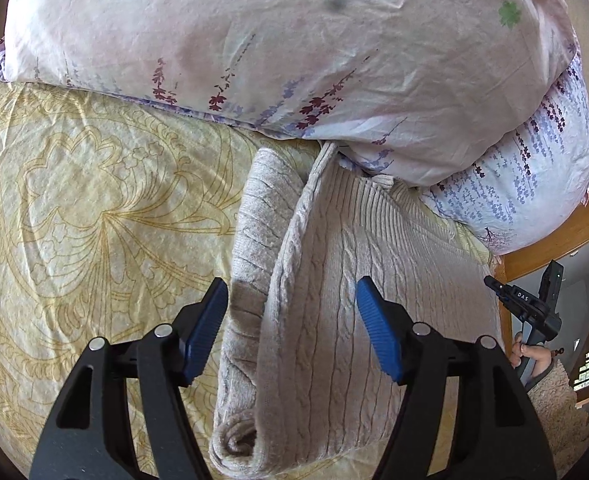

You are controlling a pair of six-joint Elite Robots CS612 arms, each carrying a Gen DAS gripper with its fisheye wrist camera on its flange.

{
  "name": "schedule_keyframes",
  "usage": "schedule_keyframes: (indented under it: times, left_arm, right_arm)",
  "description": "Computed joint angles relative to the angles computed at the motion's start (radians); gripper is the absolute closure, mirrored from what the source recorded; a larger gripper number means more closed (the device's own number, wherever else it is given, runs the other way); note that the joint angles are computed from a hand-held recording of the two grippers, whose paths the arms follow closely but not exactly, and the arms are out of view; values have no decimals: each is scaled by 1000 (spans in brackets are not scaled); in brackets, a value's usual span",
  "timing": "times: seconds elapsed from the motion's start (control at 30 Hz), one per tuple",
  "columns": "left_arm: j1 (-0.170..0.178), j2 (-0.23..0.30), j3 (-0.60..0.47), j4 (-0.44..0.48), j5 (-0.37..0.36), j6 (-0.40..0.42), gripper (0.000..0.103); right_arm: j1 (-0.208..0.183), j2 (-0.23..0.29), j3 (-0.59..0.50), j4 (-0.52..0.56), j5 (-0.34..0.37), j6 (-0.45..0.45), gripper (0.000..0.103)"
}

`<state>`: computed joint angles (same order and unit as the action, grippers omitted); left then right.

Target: Fold small clothes

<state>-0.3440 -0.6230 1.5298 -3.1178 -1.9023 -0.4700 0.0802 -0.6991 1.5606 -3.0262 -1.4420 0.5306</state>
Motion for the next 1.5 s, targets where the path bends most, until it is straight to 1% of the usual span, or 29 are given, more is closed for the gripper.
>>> schedule_keyframes:
  times: [0.07,0.13,0.17,0.23,0.3,0.33,0.37,0.4,0.43,0.47,0.5,0.53,0.6,0.63,0.73,0.83,0.87,0.9,0.93,0.97,1.0,1.03,1.1,1.13,1.17,1.23,1.3,1.37,1.5]
  left_arm:
    - [1,2,-5,7,-4,5,36]
    - [3,6,-13,15,-11,10,36]
    - [3,7,-17,21,-13,15,36]
    - [4,10,-23,28,-20,25,36]
    - [4,11,-30,41,-21,32,36]
    - [5,11,-31,46,-19,33,36]
    - [6,13,-35,51,-20,32,36]
    - [7,13,-35,52,-19,30,36]
    - [8,13,-36,51,-17,28,36]
    - [9,12,-36,51,-14,28,36]
    - [11,13,-37,55,-12,30,36]
    - [12,13,-38,61,-9,31,36]
    - [15,16,-47,82,-14,39,36]
    - [16,18,-50,91,-20,45,36]
    - [19,22,-55,96,-39,70,35]
    - [23,26,-63,101,-73,80,33]
    - [25,28,-65,101,-84,82,32]
    - [27,29,-65,99,-96,85,32]
    - [29,31,-66,97,-112,87,31]
    - [30,34,-70,96,-124,89,31]
    - [32,36,-71,96,-139,92,31]
    - [32,38,-73,94,-155,93,31]
    - [33,42,-73,85,-171,94,31]
    - [34,44,-73,78,-181,93,32]
    - [34,46,-73,70,-185,89,32]
    - [36,52,-77,56,-204,69,32]
    - [41,59,-83,47,-230,45,36]
    - [50,70,-92,38,-279,15,41]
    - [70,99,-117,16,-390,-70,42]
  right_arm:
    - [3,-4,3,-38,-30,5,94]
    - [0,-6,6,-71,-59,48,94]
    - [0,-6,3,-66,-77,61,94]
    - [3,-1,-17,5,-100,54,94]
    - [4,5,-38,95,-94,35,94]
    - [6,5,-41,109,-97,39,94]
    - [7,2,-37,100,-100,51,92]
    - [7,-4,-33,87,-95,68,85]
    - [9,-11,-29,83,-97,79,76]
    - [11,-19,-23,73,-100,82,71]
    - [14,-26,-13,44,-95,82,62]
    - [19,-32,-3,6,-81,75,58]
    - [36,-39,2,-28,-60,25,58]
    - [51,-40,0,-32,-60,-22,58]
    - [106,-24,-34,12,-76,-177,58]
    - [145,-5,-61,50,-78,-266,58]
    - [155,5,-79,91,-86,-289,58]
    - [164,17,-100,138,-108,-309,55]
    - [176,27,-112,150,-153,-329,54]
    - [184,26,-111,140,-185,-340,53]
    - [188,24,-119,166,-201,-335,53]
    - [187,18,-118,164,-194,-318,53]
    - [181,9,-101,125,-140,-296,52]
    - [185,12,-110,147,-143,-300,48]
    - [193,20,-125,184,-156,-310,45]
    - [203,25,-127,178,-188,-322,44]
    - [201,24,-128,188,-176,-306,43]
    - [196,20,-126,194,-160,-302,43]
    - [196,24,-131,197,-161,-309,42]
